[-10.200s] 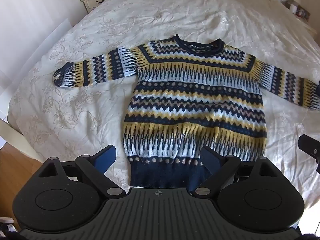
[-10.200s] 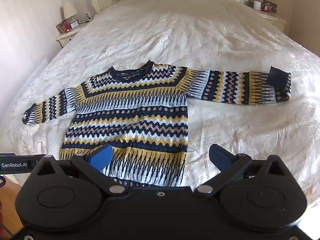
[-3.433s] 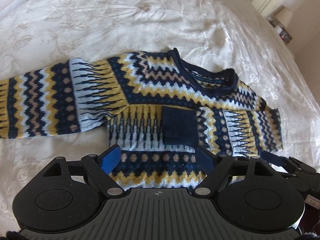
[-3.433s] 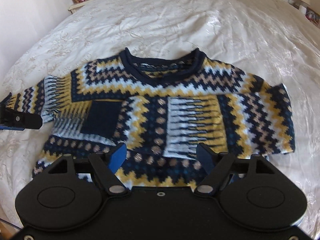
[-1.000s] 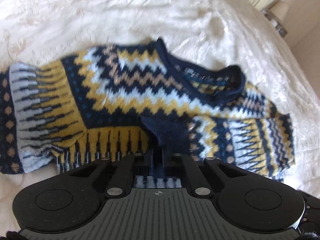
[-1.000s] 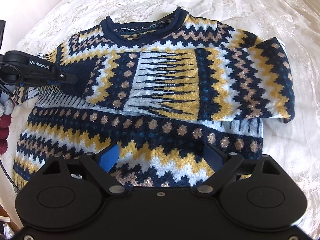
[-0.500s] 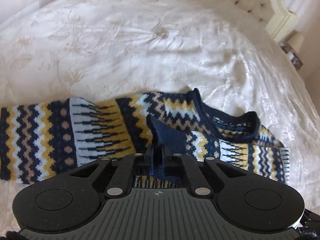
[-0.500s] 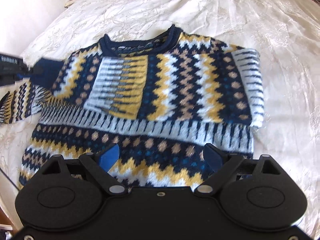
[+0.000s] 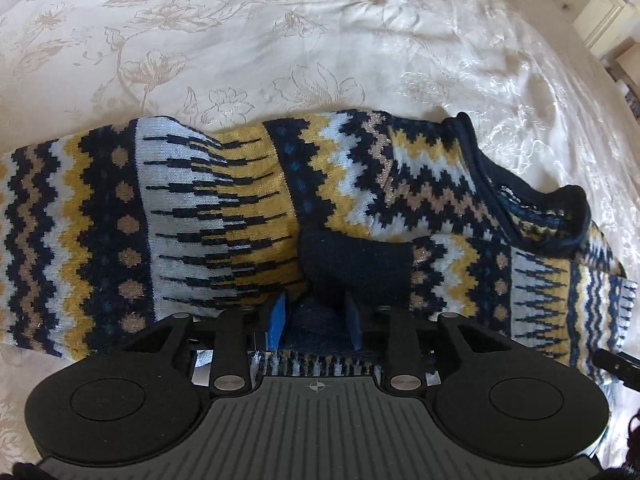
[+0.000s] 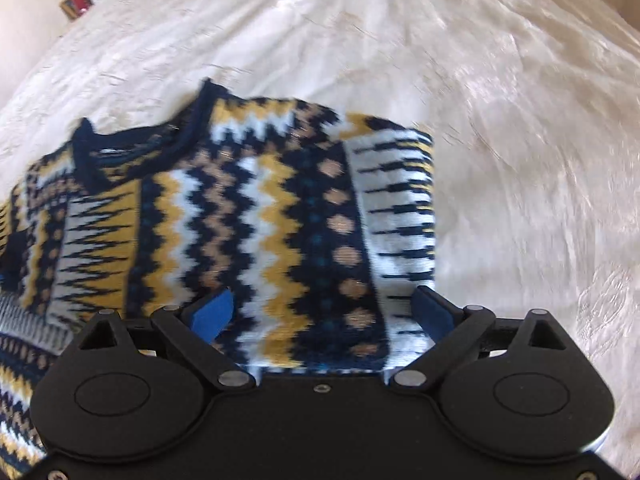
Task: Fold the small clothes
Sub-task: 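Fold the sleeve across the sweater front with the left gripper and release, then move the left gripper to the folded sleeve cuff and grasp it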
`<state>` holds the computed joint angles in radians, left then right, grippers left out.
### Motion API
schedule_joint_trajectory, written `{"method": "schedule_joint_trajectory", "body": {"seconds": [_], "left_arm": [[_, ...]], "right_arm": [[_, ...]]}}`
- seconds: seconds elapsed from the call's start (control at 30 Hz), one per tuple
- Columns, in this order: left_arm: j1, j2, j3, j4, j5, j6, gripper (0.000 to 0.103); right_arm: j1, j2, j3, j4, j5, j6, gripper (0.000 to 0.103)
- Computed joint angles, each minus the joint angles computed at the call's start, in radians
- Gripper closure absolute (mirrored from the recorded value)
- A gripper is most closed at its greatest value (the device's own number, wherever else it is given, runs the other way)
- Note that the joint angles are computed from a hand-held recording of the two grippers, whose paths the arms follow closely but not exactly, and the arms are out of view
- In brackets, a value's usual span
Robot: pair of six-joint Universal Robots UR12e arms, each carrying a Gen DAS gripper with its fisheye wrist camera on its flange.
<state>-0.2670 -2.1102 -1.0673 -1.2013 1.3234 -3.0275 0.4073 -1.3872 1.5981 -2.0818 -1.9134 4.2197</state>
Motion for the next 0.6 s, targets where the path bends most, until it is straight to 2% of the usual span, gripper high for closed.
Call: {"method": "schedule_joint_trajectory", "body": {"seconds": [0.17, 0.4, 0.47, 0.6], "left_arm": [[0.006, 0.005, 0.001, -0.014, -0.022, 0.025, 0.064], [0.034, 0.062, -0.061, 0.016, -0.065, 0.002, 0.062], [0.046, 0.084, -0.085, 0.025, -0.061, 0.000, 0.057], [0.075, 0.126, -0.135, 0.052, -0.041, 0.003, 0.057]], "right_arm": [[-0.004, -0.022, 0.022, 0.008, 0.009, 0.098, 0.001], [0.040, -0.029, 0.002, -0.004, -0.027, 0.118, 0.001], [0.055, -0.028, -0.006, -0.016, -0.025, 0.121, 0.001], [0.086, -0.010, -0.036, -0.031, -0.008, 0.101, 0.001]]}}
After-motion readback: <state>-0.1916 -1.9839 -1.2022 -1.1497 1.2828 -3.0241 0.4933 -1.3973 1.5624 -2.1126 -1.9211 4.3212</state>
